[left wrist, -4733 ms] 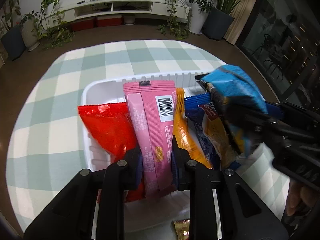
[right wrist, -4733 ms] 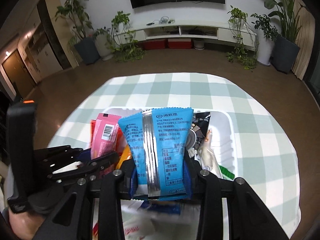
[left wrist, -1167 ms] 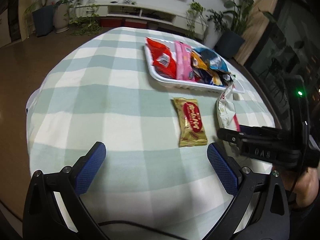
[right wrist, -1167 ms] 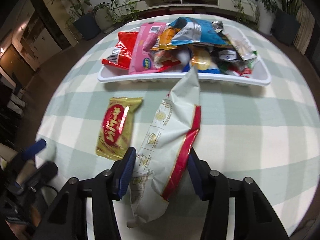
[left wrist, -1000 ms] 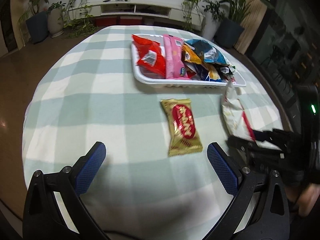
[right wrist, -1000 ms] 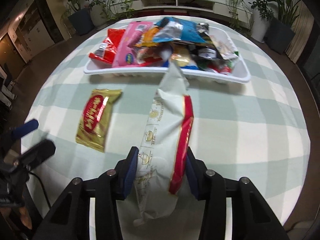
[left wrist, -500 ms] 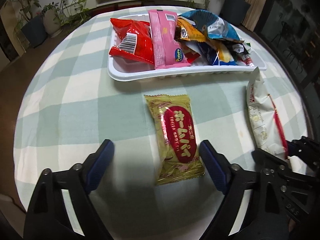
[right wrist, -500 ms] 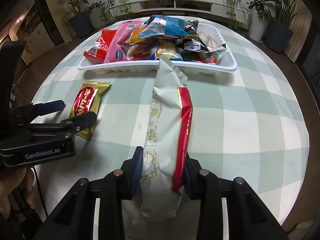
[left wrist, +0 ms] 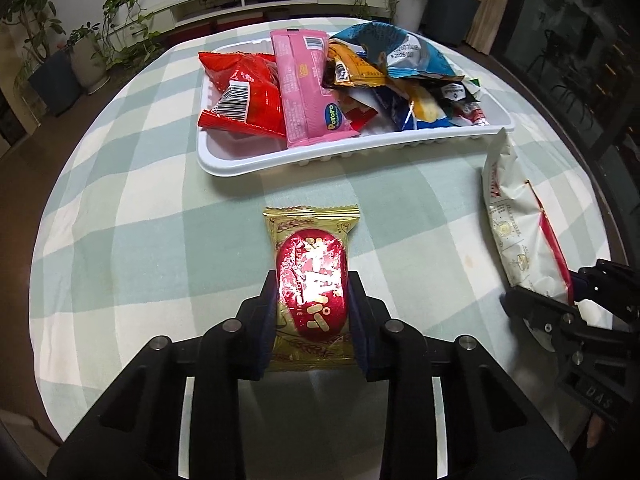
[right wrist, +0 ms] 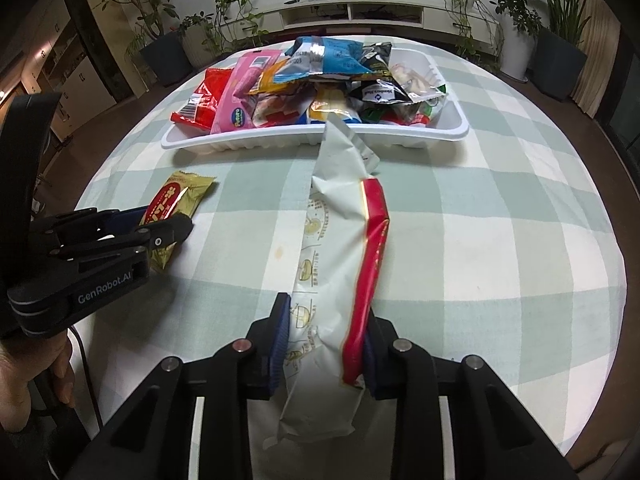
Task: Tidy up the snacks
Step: 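Grasp the gold-and-red wafer packet with the left gripper and lift it, then carry the wafer packet and white-and-red packet over the white tray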
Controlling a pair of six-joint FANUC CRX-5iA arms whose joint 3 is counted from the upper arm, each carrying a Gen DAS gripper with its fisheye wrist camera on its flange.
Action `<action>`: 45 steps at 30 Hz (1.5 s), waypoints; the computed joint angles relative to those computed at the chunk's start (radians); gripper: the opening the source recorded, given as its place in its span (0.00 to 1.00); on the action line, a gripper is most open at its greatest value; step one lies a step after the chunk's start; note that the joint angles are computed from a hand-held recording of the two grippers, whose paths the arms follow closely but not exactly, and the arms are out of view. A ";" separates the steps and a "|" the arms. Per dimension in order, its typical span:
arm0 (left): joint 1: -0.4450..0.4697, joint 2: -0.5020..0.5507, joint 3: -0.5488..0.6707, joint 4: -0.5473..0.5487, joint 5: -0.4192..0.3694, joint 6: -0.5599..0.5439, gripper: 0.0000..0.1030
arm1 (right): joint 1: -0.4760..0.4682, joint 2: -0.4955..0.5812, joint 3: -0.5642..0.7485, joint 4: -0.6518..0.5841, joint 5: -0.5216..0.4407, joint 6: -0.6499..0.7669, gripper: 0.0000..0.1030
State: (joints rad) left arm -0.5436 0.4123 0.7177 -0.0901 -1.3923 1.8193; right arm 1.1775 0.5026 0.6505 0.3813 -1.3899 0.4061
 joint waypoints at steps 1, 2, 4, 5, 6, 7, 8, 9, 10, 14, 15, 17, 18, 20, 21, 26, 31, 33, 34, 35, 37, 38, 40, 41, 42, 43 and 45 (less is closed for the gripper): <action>-0.001 -0.010 -0.014 0.002 0.008 0.000 0.28 | 0.000 -0.006 -0.008 0.001 0.007 -0.006 0.29; 0.000 -0.023 -0.035 0.009 0.022 -0.002 0.28 | 0.001 -0.012 -0.016 0.003 0.013 -0.012 0.28; -0.002 -0.045 -0.066 0.014 0.040 0.005 0.28 | 0.004 -0.027 -0.037 0.010 0.026 -0.026 0.19; 0.000 -0.056 -0.082 0.018 0.049 0.007 0.28 | 0.006 -0.036 -0.049 0.015 0.035 -0.036 0.18; 0.003 -0.070 -0.104 0.025 0.064 0.010 0.28 | 0.007 -0.040 -0.051 0.019 0.032 -0.039 0.16; 0.006 -0.079 -0.117 0.032 0.073 0.012 0.28 | 0.008 -0.040 -0.050 0.018 0.029 -0.037 0.16; 0.008 -0.088 -0.130 0.037 0.079 0.013 0.28 | 0.007 -0.041 -0.052 0.018 0.028 -0.036 0.16; 0.008 -0.099 -0.144 0.041 0.089 0.015 0.28 | 0.007 -0.043 -0.054 0.015 0.029 -0.036 0.16; 0.007 -0.106 -0.150 0.043 0.092 0.015 0.28 | 0.005 -0.043 -0.054 0.009 0.028 -0.035 0.16; 0.005 -0.125 -0.170 0.052 0.109 0.013 0.28 | -0.009 -0.036 -0.032 -0.033 0.017 -0.001 0.16; 0.005 -0.131 -0.179 0.057 0.115 0.013 0.28 | -0.010 -0.037 -0.032 -0.036 0.016 0.004 0.16; 0.006 -0.141 -0.195 0.069 0.128 0.014 0.28 | -0.007 -0.035 -0.030 -0.032 0.013 0.012 0.16; 0.007 -0.148 -0.206 0.078 0.137 0.015 0.28 | -0.006 -0.044 -0.045 -0.029 0.029 0.007 0.14; 0.010 -0.164 -0.228 0.094 0.155 0.013 0.28 | -0.007 -0.065 -0.077 -0.035 0.063 -0.014 0.13; 0.013 -0.172 -0.240 0.105 0.166 0.013 0.28 | -0.009 -0.080 -0.098 -0.040 0.086 -0.027 0.13; 0.027 -0.207 -0.280 0.144 0.205 0.011 0.28 | -0.005 -0.130 -0.165 -0.026 0.149 -0.074 0.12; 0.040 -0.230 -0.292 0.182 0.238 0.007 0.28 | 0.004 -0.172 -0.202 0.032 0.178 -0.111 0.12; 0.046 -0.234 -0.283 0.191 0.247 0.003 0.28 | 0.005 -0.189 -0.214 0.059 0.182 -0.126 0.12; 0.050 -0.235 -0.280 0.200 0.253 -0.001 0.28 | 0.004 -0.197 -0.220 0.075 0.180 -0.134 0.12; 0.056 -0.234 -0.271 0.208 0.256 -0.005 0.28 | 0.002 -0.201 -0.220 0.086 0.175 -0.137 0.12; 0.069 -0.223 -0.241 0.216 0.255 -0.012 0.28 | -0.006 -0.215 -0.223 0.118 0.157 -0.144 0.12; 0.078 -0.214 -0.222 0.226 0.255 -0.017 0.28 | -0.010 -0.218 -0.221 0.126 0.148 -0.142 0.12; 0.093 -0.191 -0.177 0.235 0.250 -0.023 0.28 | -0.027 -0.214 -0.194 0.144 0.119 -0.117 0.12; 0.100 -0.173 -0.143 0.236 0.245 -0.026 0.28 | -0.034 -0.210 -0.180 0.150 0.111 -0.104 0.12; 0.105 -0.153 -0.105 0.234 0.235 -0.029 0.28 | -0.044 -0.204 -0.161 0.157 0.104 -0.085 0.12; 0.110 -0.126 -0.058 0.233 0.221 -0.033 0.28 | -0.052 -0.198 -0.141 0.162 0.101 -0.065 0.12; 0.122 -0.062 0.045 0.234 0.193 -0.036 0.28 | -0.074 -0.166 -0.072 0.163 0.092 -0.005 0.12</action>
